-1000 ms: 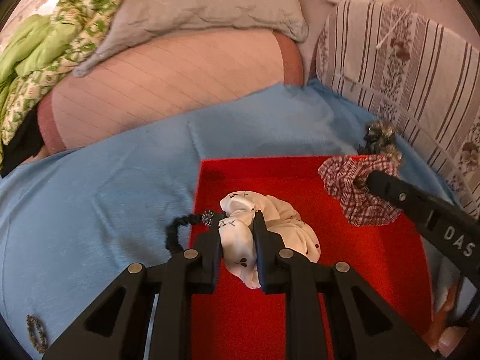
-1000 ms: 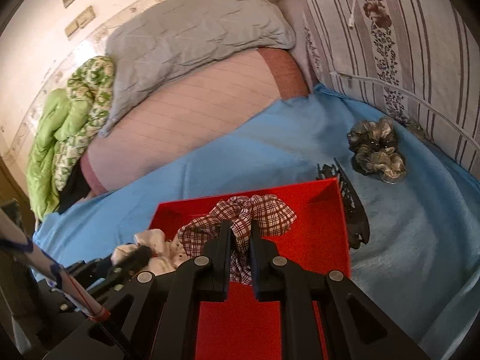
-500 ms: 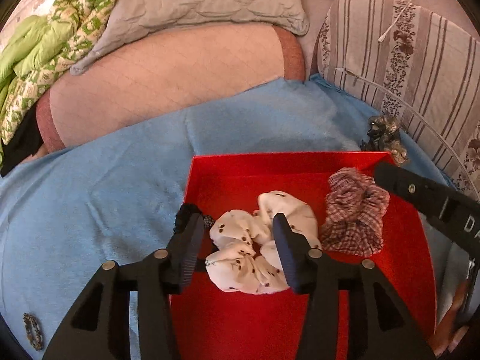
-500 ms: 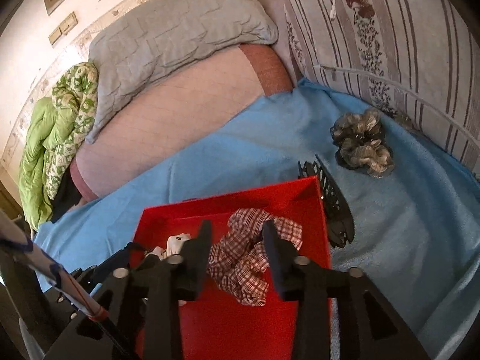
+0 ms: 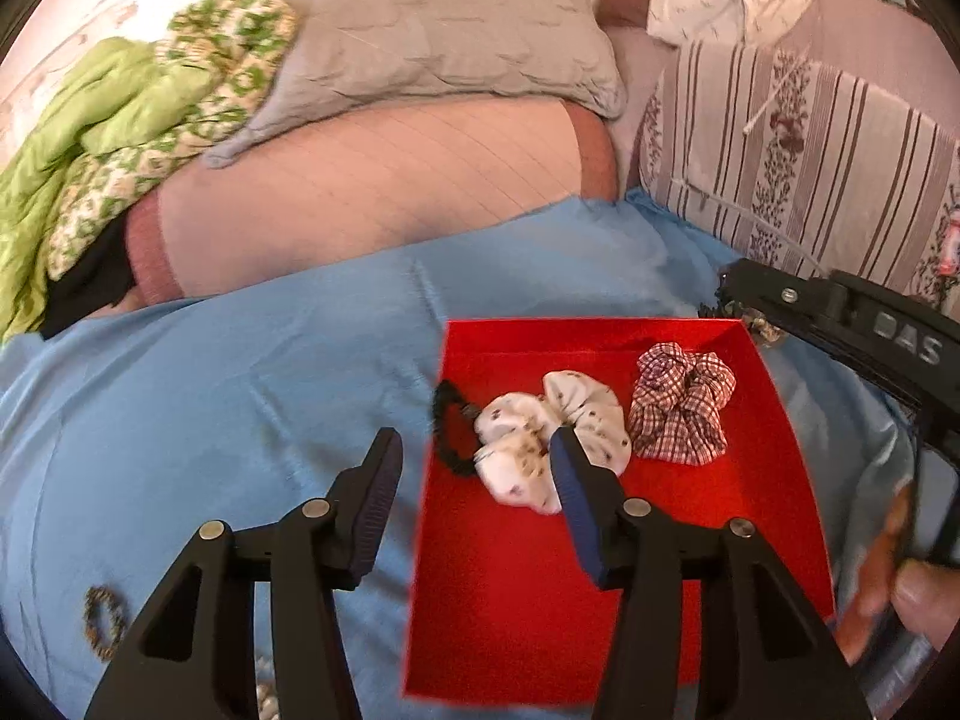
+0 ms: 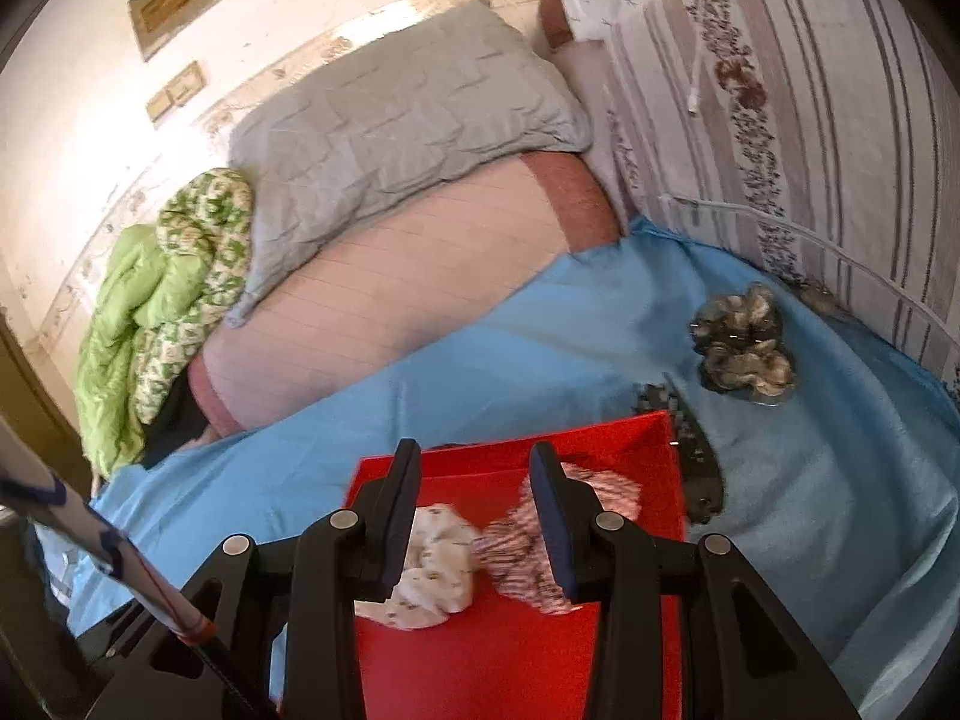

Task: Organize jewelry
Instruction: 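Carry both scrunchies over the red tray and open both tools to drop them, then move the left tool back and grasp the leopard-print hair tie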

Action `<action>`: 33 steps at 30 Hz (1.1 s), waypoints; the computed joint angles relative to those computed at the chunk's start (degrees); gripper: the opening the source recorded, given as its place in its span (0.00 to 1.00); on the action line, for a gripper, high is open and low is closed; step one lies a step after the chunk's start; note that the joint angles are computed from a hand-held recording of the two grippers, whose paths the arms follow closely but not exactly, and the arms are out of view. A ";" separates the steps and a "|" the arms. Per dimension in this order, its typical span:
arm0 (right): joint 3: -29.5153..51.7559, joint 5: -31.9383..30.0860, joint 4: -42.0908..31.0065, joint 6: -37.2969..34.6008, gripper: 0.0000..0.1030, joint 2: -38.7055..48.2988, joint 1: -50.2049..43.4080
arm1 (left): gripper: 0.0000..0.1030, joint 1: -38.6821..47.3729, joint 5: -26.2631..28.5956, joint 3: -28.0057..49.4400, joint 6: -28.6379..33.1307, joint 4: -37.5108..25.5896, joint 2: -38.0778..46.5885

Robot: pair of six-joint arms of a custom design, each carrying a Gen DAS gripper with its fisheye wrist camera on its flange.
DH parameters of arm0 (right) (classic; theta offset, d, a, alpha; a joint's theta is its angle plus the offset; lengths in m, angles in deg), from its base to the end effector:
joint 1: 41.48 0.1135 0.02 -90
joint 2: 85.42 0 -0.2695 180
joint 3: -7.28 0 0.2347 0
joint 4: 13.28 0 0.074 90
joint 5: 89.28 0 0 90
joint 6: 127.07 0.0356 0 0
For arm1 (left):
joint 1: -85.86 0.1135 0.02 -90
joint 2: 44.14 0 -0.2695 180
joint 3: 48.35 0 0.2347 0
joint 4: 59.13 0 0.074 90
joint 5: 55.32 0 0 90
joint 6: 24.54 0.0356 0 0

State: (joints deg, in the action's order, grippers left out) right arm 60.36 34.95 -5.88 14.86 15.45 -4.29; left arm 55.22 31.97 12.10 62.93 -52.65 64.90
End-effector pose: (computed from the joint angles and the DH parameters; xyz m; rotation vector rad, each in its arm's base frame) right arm 0.2569 0.1698 0.1373 0.5720 2.0667 0.2227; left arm 0.2972 -0.1741 0.1188 0.5390 2.2533 -0.2411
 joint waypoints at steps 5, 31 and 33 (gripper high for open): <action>4.83 1.90 1.23 -3.26 0.40 2.87 5.99 | 0.53 4.86 1.24 -11.37 1.72 3.30 -9.83; 39.57 -14.22 -9.16 -13.79 0.61 30.58 19.64 | 0.54 58.90 22.41 -4.63 18.36 -5.65 4.49; 41.06 -16.35 -10.13 -13.95 0.61 31.90 19.32 | 0.54 58.96 22.99 -1.86 18.48 -8.37 6.87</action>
